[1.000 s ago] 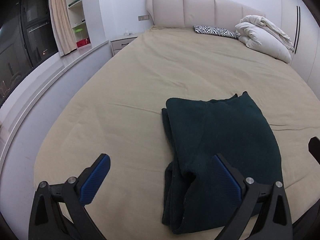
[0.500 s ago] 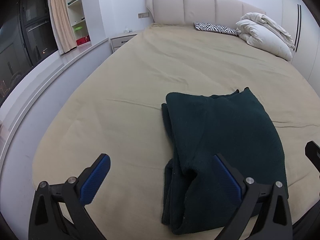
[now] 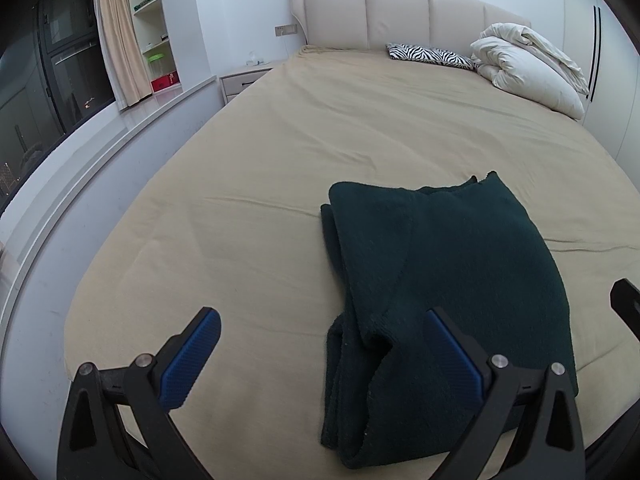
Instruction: Fold small clothes
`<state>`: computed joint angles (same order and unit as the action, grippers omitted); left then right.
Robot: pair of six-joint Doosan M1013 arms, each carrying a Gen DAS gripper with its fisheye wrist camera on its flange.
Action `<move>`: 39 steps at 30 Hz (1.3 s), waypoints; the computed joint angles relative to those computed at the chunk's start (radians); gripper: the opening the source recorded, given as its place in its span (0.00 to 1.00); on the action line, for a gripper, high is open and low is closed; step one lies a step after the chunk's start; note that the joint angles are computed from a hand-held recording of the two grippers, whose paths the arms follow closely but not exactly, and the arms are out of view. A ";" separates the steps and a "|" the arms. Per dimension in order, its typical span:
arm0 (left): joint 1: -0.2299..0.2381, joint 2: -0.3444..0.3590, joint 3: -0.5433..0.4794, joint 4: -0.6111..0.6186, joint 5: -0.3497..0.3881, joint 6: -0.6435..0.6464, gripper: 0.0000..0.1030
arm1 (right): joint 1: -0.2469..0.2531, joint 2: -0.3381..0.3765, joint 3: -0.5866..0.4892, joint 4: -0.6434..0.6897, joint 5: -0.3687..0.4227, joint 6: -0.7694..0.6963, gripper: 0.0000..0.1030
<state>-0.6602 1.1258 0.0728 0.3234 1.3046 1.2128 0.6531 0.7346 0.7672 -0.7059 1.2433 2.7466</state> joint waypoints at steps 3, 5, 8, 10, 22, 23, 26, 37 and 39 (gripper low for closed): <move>-0.001 -0.005 0.012 0.001 -0.005 -0.001 1.00 | 0.000 0.003 -0.006 0.001 0.006 -0.003 1.00; 0.000 -0.005 0.013 0.001 -0.005 0.000 1.00 | 0.001 0.005 -0.010 0.001 0.010 -0.002 1.00; 0.000 -0.005 0.013 0.000 -0.004 0.001 1.00 | 0.001 0.007 -0.012 0.001 0.012 -0.002 1.00; 0.000 -0.017 0.042 0.000 -0.020 -0.004 1.00 | 0.001 0.007 -0.012 0.004 0.012 0.000 1.00; 0.002 -0.026 0.064 -0.003 -0.029 -0.005 1.00 | 0.000 0.009 -0.014 0.008 0.015 0.002 1.00; 0.002 -0.028 0.068 -0.003 -0.032 -0.006 1.00 | 0.000 0.009 -0.014 0.008 0.015 0.002 1.00; 0.002 -0.030 0.071 -0.003 -0.034 -0.006 1.00 | 0.000 0.009 -0.014 0.008 0.015 0.002 1.00; 0.005 -0.020 0.057 -0.008 -0.028 0.004 1.00 | 0.000 0.009 -0.012 0.012 0.014 0.002 1.00; 0.005 -0.019 0.054 -0.007 -0.026 0.006 1.00 | 0.000 0.009 -0.012 0.012 0.013 0.003 1.00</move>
<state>-0.6557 1.1068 0.1270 0.3162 1.2781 1.2184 0.6528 0.7432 0.7556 -0.6942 1.2559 2.7495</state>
